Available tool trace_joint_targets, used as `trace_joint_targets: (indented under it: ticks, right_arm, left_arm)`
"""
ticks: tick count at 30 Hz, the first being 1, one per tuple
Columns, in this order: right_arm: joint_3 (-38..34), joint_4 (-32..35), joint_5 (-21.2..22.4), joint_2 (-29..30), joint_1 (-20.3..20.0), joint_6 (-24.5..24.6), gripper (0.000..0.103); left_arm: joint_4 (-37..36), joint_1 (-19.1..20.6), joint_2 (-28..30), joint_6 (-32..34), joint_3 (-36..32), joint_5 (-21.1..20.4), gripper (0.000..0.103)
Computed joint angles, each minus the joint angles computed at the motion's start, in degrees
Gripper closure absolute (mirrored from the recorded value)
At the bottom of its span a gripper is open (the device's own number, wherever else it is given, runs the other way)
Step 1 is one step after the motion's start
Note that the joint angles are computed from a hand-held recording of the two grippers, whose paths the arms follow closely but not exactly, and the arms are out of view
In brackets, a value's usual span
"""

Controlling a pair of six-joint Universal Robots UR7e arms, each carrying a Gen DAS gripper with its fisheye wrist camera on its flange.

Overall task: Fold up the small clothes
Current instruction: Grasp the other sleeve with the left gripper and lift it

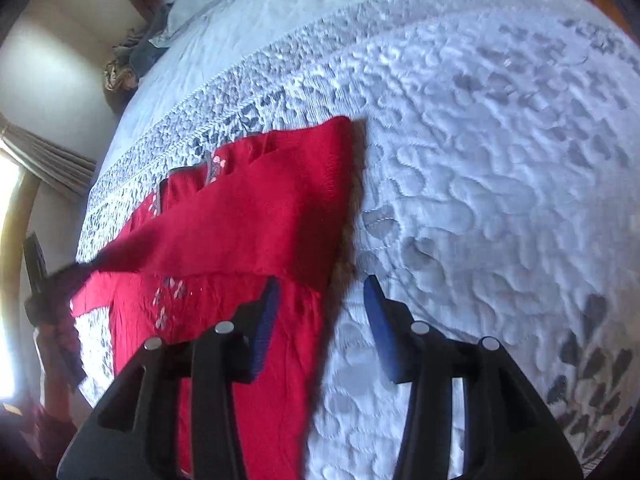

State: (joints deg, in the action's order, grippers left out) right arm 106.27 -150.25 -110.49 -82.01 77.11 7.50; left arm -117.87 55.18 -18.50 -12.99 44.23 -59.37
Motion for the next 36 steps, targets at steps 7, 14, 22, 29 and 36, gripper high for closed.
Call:
trace_joint_targets:
  ticks: [7,14,22,29,36]
  right_arm:
    - [-4.0,6.1,4.0,3.0,-1.4,2.7,0.093]
    - [-4.5,10.0,-5.5,3.6,-0.2,5.1,0.093]
    - [-2.7,4.7,-20.7,4.0,7.3,1.9,0.068]
    - [0.1,2.2,-19.5,4.4,12.7,-0.9,0.068]
    - [-3.0,5.5,-19.4,10.8,15.4,-1.4,0.068]
  left_arm:
    - [0.3,0.7,0.0,0.2,1.0,1.2,0.100]
    - [3.8,1.2,1.6,-0.3,0.1,3.1,0.099]
    - [2.7,0.8,-3.0,-0.4,4.3,2.5,0.062]
    - [2.3,4.3,-12.4,-4.5,10.3,5.9,0.042]
    - [7.8,10.6,-16.5,-13.5,6.2,14.3,0.044]
